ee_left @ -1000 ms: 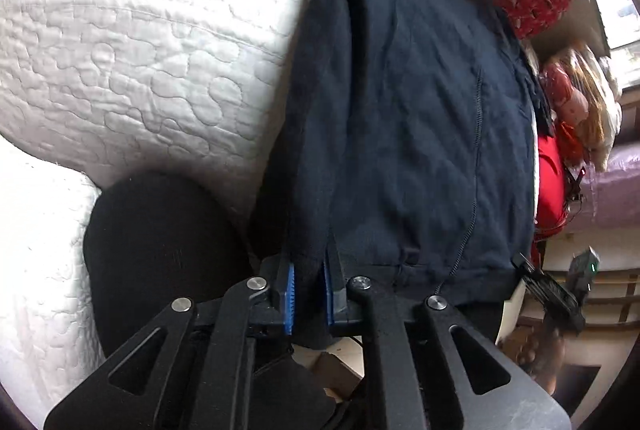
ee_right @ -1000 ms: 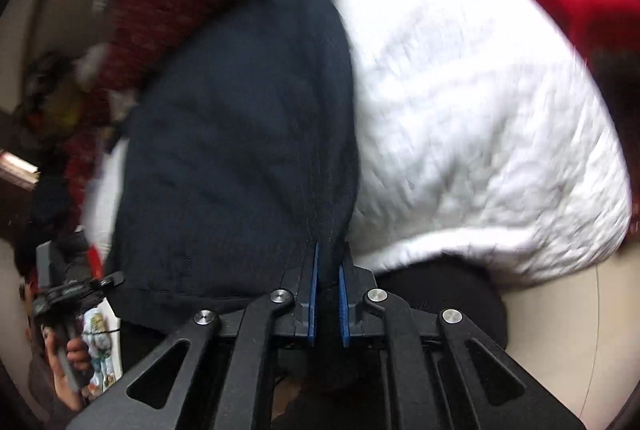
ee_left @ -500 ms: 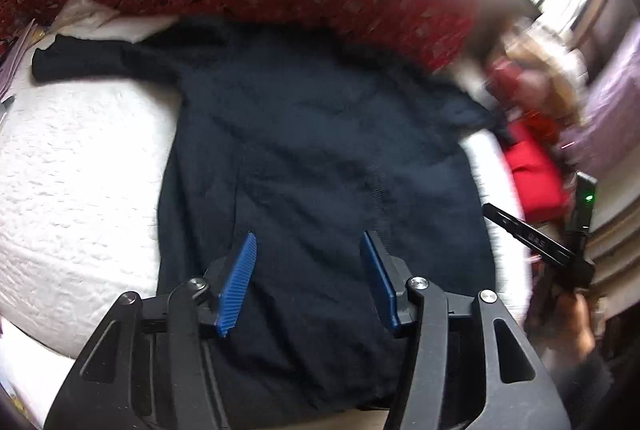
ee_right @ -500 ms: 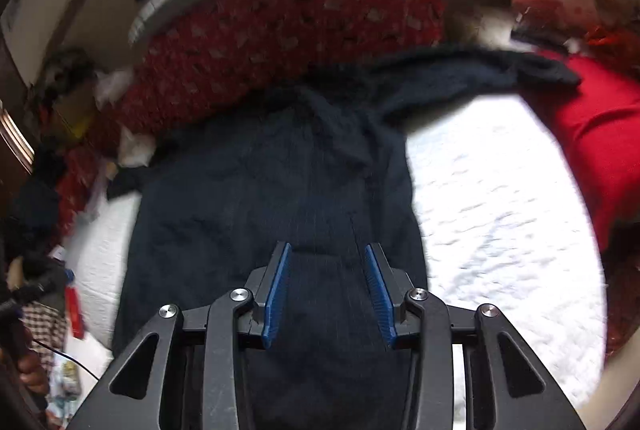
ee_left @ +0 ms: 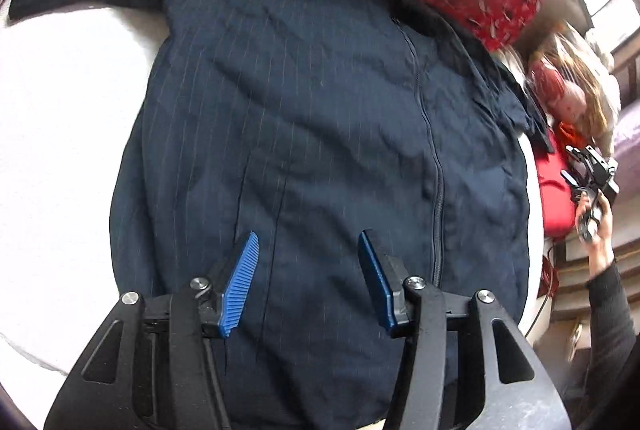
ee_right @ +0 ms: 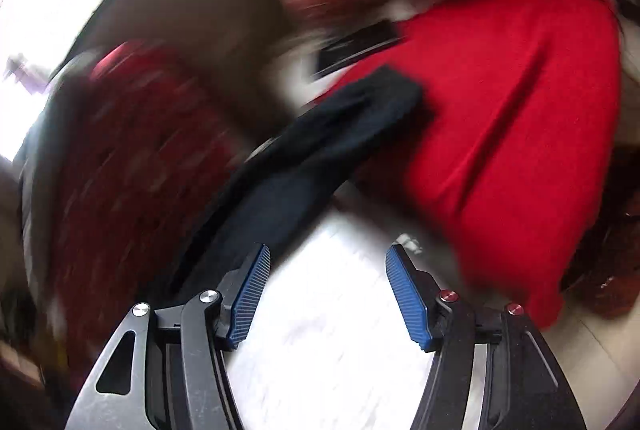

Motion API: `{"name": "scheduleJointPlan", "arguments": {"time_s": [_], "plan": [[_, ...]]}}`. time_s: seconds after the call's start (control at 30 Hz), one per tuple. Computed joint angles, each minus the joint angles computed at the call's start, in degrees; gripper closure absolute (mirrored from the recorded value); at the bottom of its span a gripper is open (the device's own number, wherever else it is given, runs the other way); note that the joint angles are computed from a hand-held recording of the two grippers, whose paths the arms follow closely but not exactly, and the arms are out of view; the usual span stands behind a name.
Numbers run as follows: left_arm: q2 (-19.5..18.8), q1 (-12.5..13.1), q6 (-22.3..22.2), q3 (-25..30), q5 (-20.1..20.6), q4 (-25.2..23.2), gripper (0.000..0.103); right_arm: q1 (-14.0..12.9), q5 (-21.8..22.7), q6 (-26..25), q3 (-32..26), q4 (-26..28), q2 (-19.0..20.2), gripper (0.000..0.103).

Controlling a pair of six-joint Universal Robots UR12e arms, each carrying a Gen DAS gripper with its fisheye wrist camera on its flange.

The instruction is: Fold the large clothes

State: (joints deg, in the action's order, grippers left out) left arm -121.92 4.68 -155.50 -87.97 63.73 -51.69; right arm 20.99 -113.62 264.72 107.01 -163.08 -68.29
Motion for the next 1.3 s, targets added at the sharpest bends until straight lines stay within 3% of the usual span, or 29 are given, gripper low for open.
{"name": "scheduleJointPlan", "arguments": {"time_s": [0.13, 0.27, 0.37, 0.4, 0.43, 0.47, 0.5, 0.57, 0.63, 0.77, 0.87, 1.0, 1.13, 1.3], "plan": [[-1.43, -0.75, -3.14, 2.31, -0.73, -1.04, 0.053, -4.21, 3.18, 5.49, 0.94, -8.23, 3.59, 0.037], [-2.63, -1.78, -4.02, 4.8, -0.22, 0.19, 0.053, -6.68, 4.54, 10.01, 0.18, -14.96, 7.43, 0.037], [-3.86, -2.84, -4.32, 7.03, 0.2, 1.06, 0.053, -8.24, 4.72, 10.39, -0.7, -20.55, 9.96, 0.037], [-4.29, -3.21, -4.35, 7.81, 0.64, 1.13, 0.053, -8.5, 4.41, 9.55, -1.04, -20.96, 10.3, 0.045], [-4.74, -3.54, -4.59, 8.44, 0.97, 1.36, 0.053, -8.65, 3.43, 7.67, -1.38, -21.55, 10.28, 0.061], [-5.18, -3.76, -4.89, 9.17, 0.86, 1.48, 0.053, -8.57, 2.23, 5.47, -1.27, -21.91, 9.83, 0.1], [-5.78, -3.93, -5.18, 10.1, 0.32, 1.76, 0.053, -8.54, 1.0, 4.34, -0.72, -21.45, 9.01, 0.102], [-6.82, -4.17, -5.7, 11.4, -0.4, 3.17, 0.052, -8.19, -2.76, 1.74, 0.59, -20.72, 6.73, 0.102], [-8.52, -4.61, -8.1, 13.38, 0.81, 4.2, 0.051, -8.06, -5.41, -0.25, 1.87, -16.44, 3.92, 0.102], [-11.3, -4.53, -11.6, 16.7, -0.49, -1.02, 0.051, -9.07, -1.05, 4.17, 1.75, -1.19, 0.54, 0.102], [-11.11, -4.31, -10.94, 16.28, -1.43, -0.02, 0.051, -7.44, -4.83, 4.5, 0.27, -0.99, 0.73, 0.102], [-11.17, -3.75, -9.62, 16.97, -3.51, -3.22, 0.051, -5.17, -6.73, -4.97, -4.19, -3.55, 1.69, 0.102], [-11.28, -2.83, -9.4, 18.04, -6.9, -7.19, 0.051, -3.19, -3.17, -13.15, -9.58, -9.49, 4.06, 0.101], [-11.45, -1.89, -7.7, 19.86, -8.79, -11.49, 0.051, -0.18, 3.03, -21.05, -19.27, -6.55, 8.33, 0.1]]}}
